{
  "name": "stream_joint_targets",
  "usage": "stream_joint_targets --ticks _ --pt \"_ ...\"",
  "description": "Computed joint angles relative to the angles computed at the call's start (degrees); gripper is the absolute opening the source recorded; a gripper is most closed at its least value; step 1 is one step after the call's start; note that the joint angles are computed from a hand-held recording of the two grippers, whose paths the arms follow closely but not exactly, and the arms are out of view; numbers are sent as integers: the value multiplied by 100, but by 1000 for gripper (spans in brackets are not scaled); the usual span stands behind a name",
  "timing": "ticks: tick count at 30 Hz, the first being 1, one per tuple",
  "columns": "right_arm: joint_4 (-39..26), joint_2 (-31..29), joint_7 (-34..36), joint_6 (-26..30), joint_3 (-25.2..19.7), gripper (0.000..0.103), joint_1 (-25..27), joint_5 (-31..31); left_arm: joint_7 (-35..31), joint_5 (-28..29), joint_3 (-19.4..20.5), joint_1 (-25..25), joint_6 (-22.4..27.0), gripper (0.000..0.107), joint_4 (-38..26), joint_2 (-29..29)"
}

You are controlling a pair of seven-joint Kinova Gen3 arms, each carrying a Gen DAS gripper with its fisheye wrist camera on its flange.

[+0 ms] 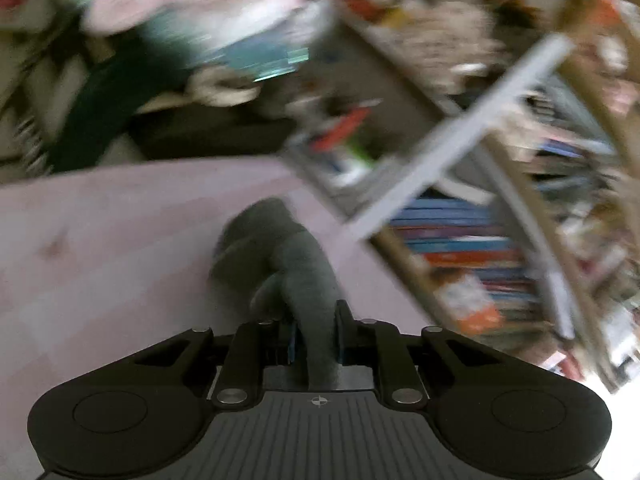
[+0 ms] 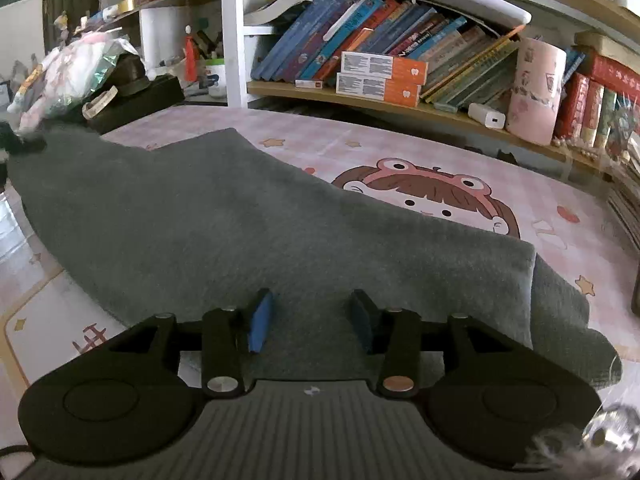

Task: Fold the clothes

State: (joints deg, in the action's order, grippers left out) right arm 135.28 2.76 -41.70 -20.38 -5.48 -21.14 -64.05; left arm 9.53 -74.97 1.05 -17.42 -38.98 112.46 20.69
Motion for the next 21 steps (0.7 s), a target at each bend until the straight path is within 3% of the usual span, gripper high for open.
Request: stream_joint_targets --ticks 3,8,12,15,18,20,21 --pt "70 12 -376 -32 -6 42 45 426 172 -63 -2 -61 -65 21 8 93" --pt "156 51 -721 -187 -7 42 6 757 415 -329 8 26 103 44 -107 143" --pt "219 71 -982 -276 9 43 -19 1002 380 -255 -24 48 36 47 -94 218" --pt "208 88 -949 -277 37 44 -47 1008 367 -190 -24 63 49 47 -124 257" --pt "203 94 -973 -262 60 44 -51 1056 190 17 16 92 111 38 -146 325" --pt "202 95 -1017 -246 71 44 -45 1105 331 -64 78 -4 -24 19 -245 477" --pt "201 96 -1045 -236 76 44 -40 1137 345 -5 83 -50 -129 18 -255 541"
